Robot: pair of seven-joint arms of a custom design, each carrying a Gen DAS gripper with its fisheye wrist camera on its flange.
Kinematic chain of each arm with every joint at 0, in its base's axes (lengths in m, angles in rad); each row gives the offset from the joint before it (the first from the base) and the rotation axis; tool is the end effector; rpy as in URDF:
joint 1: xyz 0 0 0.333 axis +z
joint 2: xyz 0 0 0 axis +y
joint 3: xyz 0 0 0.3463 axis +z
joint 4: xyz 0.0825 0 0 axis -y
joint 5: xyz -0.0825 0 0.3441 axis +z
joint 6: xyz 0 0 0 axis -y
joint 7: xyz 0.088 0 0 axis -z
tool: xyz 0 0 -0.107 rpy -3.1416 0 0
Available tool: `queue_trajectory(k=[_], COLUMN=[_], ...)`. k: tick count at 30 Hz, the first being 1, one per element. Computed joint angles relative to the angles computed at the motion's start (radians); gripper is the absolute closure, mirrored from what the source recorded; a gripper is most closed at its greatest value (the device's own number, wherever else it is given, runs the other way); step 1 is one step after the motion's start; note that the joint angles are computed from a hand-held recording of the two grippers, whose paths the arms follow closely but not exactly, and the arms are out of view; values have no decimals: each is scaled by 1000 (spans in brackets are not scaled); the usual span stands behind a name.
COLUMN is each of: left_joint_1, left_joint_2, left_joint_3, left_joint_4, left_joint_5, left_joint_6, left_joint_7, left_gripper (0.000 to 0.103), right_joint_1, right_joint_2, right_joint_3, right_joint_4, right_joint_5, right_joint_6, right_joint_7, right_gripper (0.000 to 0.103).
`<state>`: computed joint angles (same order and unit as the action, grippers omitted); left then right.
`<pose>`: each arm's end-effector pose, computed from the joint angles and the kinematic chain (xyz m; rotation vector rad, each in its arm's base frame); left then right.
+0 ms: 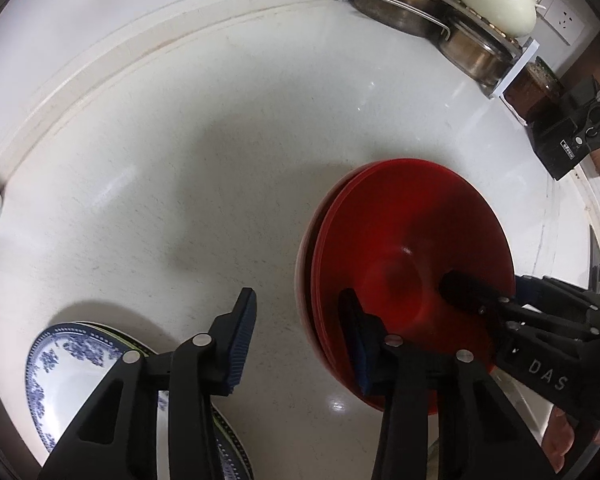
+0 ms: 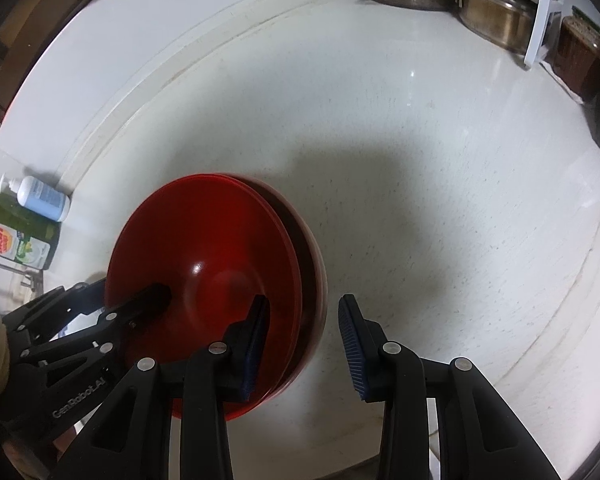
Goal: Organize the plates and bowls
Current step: 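Close both grippers on the rim of the nested bowl stack, then lift and carry the bowl stack with both grippers over the plate stack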
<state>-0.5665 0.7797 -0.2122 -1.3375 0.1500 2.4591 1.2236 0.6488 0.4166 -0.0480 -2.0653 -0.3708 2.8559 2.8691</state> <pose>0.5719 -0.4969 0.3501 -1.6210 2.5664 -0.5454 0.4905 0.3628 0.3251 -1.5702 2.2516 -0.1740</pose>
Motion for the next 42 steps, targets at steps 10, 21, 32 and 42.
queue_trajectory(k=[10,21,32,42], left_joint_1=[1,0,45,76], left_joint_2=[24,21,-124,-290], left_joint_3=[-15,-10,-7,30], left_joint_4=[34,31,-186,-437], left_joint_5=[-35,-47,-46,-15], left_joint_6=[-8,-1,125,263], left_joint_7=[36,-5,-57,-202], left_gripper=[80,80,80,80], right_joint_1=[-15,-19,11,22], right_joint_2=[12,16,-13,25], right_joint_3=[18,33,29,73], right_joint_4=[4,27,70,185], right_joint_5=[60,85,18,-8], right_joint_6=[9,-25,-78,-108], right_joint_7=[-49,-74,-70,-141], right_gripper=[75,75,75,75])
